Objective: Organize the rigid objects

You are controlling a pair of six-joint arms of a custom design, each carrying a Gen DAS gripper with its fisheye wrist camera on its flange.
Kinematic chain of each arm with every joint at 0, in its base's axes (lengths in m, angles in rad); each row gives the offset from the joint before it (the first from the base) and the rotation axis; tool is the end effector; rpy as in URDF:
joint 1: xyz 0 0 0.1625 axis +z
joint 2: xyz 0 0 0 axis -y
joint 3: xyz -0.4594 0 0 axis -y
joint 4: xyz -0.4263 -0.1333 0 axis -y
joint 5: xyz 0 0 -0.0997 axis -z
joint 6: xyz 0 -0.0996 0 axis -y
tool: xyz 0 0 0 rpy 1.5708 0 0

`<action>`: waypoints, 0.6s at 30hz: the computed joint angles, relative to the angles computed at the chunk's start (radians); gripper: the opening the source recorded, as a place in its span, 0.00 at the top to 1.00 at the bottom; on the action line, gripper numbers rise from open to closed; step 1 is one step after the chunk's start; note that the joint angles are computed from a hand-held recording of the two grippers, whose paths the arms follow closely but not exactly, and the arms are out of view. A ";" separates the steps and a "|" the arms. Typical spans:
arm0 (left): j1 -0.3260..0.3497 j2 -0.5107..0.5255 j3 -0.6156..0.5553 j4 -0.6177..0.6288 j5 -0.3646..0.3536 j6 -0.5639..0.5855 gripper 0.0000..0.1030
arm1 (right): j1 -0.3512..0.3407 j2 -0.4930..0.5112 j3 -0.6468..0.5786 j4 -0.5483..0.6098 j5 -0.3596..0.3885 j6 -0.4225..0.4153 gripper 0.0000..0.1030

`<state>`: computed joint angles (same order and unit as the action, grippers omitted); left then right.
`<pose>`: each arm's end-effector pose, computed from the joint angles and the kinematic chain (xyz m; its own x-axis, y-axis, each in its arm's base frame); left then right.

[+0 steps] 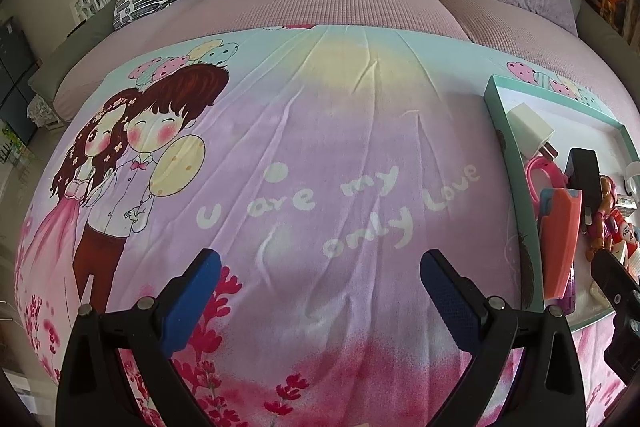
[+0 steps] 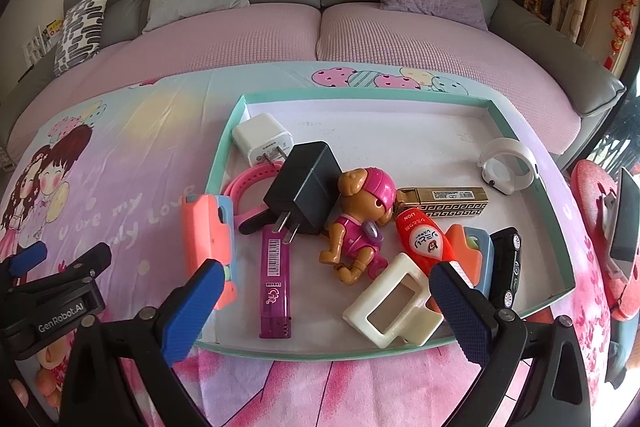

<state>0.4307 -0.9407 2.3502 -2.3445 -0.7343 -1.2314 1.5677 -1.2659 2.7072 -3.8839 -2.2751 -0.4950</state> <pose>-0.2585 -0.3469 0.0000 -0.6492 -0.0528 -0.7588 0.3573 0.8595 -0.3655 0.0678 -0.3154 0.2055 -0.6702 0.1326 0.7303 -0.3595 0.8028 -0.4757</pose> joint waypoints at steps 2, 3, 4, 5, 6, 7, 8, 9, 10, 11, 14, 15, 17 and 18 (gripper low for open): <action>0.004 -0.001 0.001 -0.002 -0.002 0.000 0.03 | 0.000 0.002 0.000 0.000 -0.002 0.001 0.00; 0.005 -0.002 0.002 -0.004 -0.003 0.000 0.03 | -0.001 0.002 0.000 -0.001 -0.002 0.001 0.00; 0.006 -0.003 0.002 -0.004 -0.003 -0.001 0.03 | -0.002 0.003 -0.001 -0.001 -0.002 0.002 0.00; 0.006 -0.004 0.003 -0.003 -0.003 -0.002 0.03 | -0.003 0.003 -0.001 -0.002 0.000 0.004 0.00; 0.006 -0.004 0.002 -0.002 -0.003 -0.002 0.03 | -0.004 0.002 -0.001 -0.003 0.001 0.005 0.00; 0.007 -0.003 0.002 -0.001 -0.004 -0.001 0.03 | -0.006 0.000 0.000 -0.002 0.002 0.006 0.00; 0.008 -0.002 0.001 0.000 -0.005 0.000 0.03 | -0.007 0.000 0.000 -0.003 0.003 0.007 0.00; 0.008 -0.002 0.000 0.002 -0.007 0.001 0.03 | -0.008 0.000 0.000 -0.003 0.003 0.007 0.00; 0.009 -0.001 -0.001 0.004 -0.008 0.001 0.03 | -0.009 0.000 0.000 -0.004 0.003 0.007 0.00; 0.010 0.000 -0.002 0.007 -0.008 0.000 0.03 | -0.010 -0.001 0.000 -0.005 0.004 0.007 0.00; 0.015 0.002 -0.005 0.015 -0.012 -0.002 0.03 | -0.014 -0.001 0.000 -0.006 0.004 0.008 0.00; 0.016 0.002 -0.006 0.018 -0.013 -0.003 0.03 | -0.015 -0.001 0.000 -0.007 0.005 0.009 0.00; 0.018 0.004 -0.008 0.023 -0.016 -0.005 0.03 | -0.019 -0.002 0.001 -0.007 0.006 0.009 0.00; 0.019 0.004 -0.009 0.024 -0.018 -0.004 0.03 | -0.020 -0.001 0.000 -0.008 0.006 0.009 0.00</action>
